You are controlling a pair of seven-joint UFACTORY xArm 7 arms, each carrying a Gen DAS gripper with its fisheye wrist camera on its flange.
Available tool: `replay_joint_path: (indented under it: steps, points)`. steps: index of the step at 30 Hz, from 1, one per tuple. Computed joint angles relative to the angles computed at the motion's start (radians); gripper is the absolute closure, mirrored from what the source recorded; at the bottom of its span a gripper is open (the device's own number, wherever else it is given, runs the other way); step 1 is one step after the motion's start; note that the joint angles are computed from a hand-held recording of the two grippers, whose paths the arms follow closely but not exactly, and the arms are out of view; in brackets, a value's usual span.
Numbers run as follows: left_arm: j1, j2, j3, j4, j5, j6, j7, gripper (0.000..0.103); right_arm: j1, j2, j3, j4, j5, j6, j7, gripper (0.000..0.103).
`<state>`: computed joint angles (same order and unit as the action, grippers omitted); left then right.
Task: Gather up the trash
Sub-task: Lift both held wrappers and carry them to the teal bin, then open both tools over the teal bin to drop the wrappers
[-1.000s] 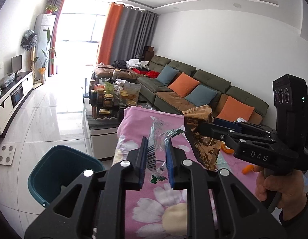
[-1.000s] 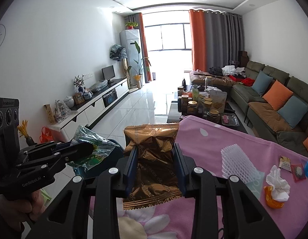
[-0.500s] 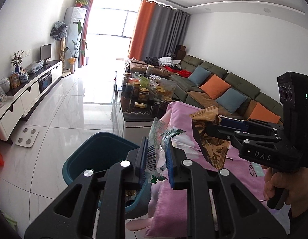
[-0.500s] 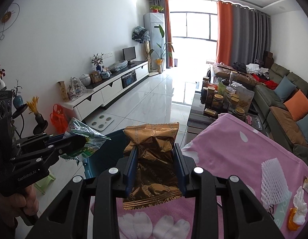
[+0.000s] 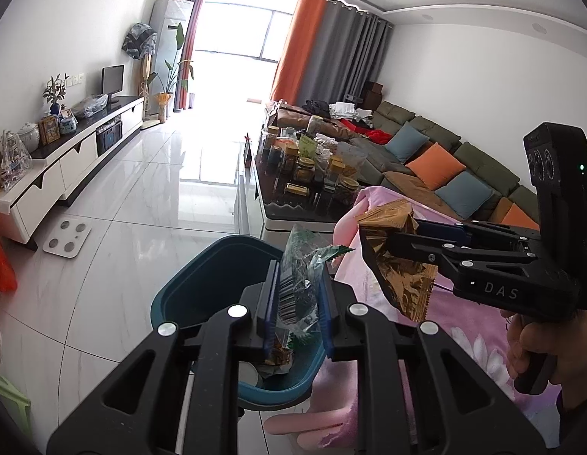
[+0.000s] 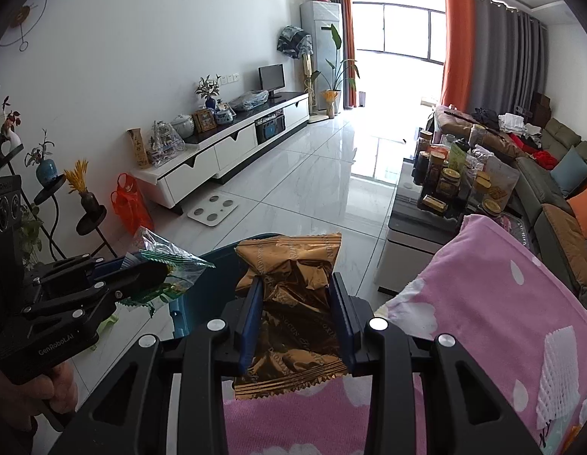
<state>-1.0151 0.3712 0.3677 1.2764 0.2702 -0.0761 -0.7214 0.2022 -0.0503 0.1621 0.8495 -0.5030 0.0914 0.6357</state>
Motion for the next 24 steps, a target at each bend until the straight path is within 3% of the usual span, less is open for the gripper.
replay_joint_path:
  steps: [9, 13, 17, 21, 24]
  points:
    - [0.185, 0.167, -0.188, 0.176, -0.046, 0.079, 0.043, 0.083, 0.056, 0.180, -0.002, 0.147, 0.346, 0.058, -0.313, 0.070]
    - [0.209, 0.246, -0.199, 0.257, -0.044, 0.123, 0.039, 0.081, 0.070, 0.241, -0.009, 0.199, 0.425, 0.094, -0.375, 0.069]
    - [0.253, 0.334, -0.234, 0.363, -0.047, 0.174, 0.043, 0.079, 0.093, 0.287, -0.031, 0.240, 0.434, 0.136, -0.389, 0.066]
    - [0.277, 0.411, -0.252, 0.464, -0.045, 0.210, 0.045, 0.071, 0.095, 0.311, -0.030, 0.255, 0.456, 0.152, -0.402, 0.063]
    - [0.248, 0.437, -0.210, 0.493, -0.025, 0.220, 0.006, 0.064, 0.090, 0.333, -0.027, 0.277, 0.478, 0.163, -0.421, 0.060]
